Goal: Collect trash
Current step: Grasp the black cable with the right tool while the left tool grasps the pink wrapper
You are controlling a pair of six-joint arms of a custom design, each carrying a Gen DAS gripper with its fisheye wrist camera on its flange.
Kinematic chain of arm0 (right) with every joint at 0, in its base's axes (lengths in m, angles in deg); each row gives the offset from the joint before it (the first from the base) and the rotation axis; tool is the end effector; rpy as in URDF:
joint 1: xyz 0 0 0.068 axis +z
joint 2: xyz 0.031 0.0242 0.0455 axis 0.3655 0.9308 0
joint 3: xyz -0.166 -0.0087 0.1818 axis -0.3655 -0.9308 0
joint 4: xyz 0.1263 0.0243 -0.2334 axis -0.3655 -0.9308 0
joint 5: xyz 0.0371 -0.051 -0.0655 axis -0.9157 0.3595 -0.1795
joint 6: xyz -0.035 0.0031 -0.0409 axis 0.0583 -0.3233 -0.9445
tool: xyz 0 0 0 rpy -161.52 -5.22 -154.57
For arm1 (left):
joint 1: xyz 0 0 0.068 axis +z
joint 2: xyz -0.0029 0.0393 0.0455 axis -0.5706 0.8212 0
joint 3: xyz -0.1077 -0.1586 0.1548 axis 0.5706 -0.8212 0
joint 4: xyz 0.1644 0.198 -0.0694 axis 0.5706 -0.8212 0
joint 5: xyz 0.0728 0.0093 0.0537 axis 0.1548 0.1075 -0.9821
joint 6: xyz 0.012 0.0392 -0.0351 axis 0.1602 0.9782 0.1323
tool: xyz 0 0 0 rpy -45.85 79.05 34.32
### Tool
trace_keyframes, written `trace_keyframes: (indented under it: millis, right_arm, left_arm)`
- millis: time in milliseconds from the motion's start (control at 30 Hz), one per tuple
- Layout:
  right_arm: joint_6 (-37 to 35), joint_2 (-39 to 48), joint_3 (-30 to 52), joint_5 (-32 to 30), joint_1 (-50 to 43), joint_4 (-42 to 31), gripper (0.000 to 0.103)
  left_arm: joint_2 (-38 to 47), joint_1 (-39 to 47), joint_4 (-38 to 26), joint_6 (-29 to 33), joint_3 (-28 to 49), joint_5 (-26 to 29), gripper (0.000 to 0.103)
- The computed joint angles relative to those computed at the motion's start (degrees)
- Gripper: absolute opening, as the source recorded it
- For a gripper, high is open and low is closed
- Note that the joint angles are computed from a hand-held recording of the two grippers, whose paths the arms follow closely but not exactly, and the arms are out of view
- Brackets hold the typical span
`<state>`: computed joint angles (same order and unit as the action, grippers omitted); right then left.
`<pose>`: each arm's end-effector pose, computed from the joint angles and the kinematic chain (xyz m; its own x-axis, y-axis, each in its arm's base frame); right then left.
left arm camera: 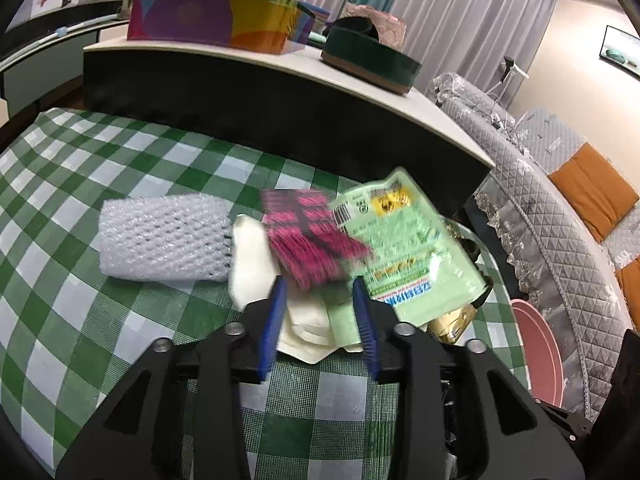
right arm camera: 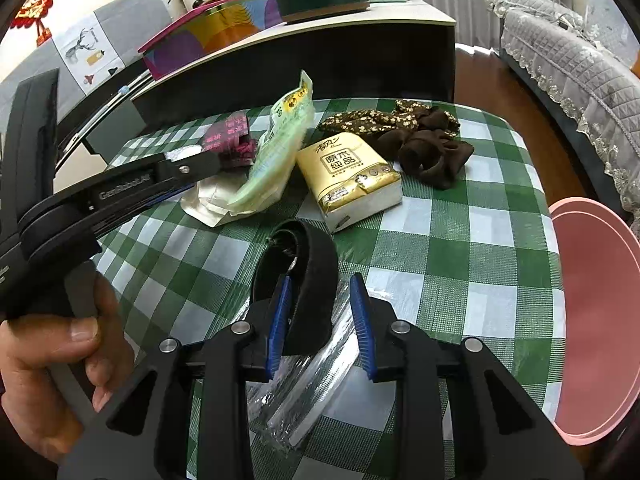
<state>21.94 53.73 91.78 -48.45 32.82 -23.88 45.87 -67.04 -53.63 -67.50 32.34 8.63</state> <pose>0.3391 0.0876 0.1316 -0.6172 -0.5196 -0.5909 -0.7497 0.6163 0.2412 0.2552 -0.1358 0.1388 -0.4034 -0.6214 -0.6716 -0.5948 0.7359 -0.3236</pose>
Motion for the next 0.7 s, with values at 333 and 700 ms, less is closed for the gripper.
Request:
trace_keyframes:
  millis: [333,700]
  right_arm:
    - [-1.65,-0.99,-0.45,-0.04,0.47,-0.36,0.015]
    - [-2.15,-2.57,-1.32,-1.3,-0.47,0.25,0.002]
  left_arm:
    - [-0.81,0.12,-1.65,-1.59,0.07,-1.96,0.042]
    - [1.7,1.97,-5.77,2.46,4.91,-3.36,0.047]
